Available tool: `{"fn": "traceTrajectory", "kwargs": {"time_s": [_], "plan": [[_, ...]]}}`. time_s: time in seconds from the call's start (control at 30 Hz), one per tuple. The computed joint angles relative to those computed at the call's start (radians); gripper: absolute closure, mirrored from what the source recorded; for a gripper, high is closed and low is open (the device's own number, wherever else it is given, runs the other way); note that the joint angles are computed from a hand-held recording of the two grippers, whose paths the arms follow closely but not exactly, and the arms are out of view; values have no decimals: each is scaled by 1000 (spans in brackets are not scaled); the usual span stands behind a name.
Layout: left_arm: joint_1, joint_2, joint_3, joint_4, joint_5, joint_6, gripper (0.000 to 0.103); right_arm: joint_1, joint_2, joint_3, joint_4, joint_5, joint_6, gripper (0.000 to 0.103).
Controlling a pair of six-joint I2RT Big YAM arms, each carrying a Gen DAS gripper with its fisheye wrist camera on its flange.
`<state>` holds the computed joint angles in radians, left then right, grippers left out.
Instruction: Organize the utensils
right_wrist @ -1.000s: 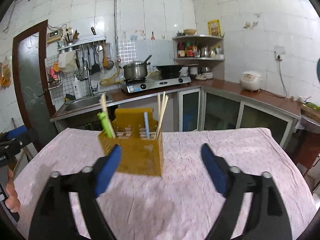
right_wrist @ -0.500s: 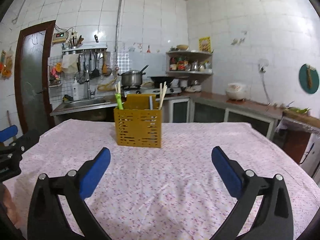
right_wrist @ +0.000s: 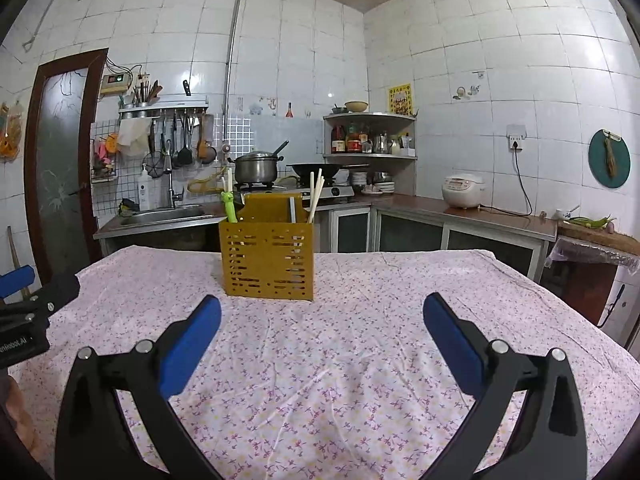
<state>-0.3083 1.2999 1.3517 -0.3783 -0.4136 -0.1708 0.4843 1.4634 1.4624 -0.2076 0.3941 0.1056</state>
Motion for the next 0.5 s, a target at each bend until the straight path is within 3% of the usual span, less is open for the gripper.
{"fn": "traceTrajectory", "kwargs": {"time_s": [0.5], "plan": [[-9, -15, -24, 50, -8, 30, 5, 9, 3, 0, 12, 20, -22, 4]]}}
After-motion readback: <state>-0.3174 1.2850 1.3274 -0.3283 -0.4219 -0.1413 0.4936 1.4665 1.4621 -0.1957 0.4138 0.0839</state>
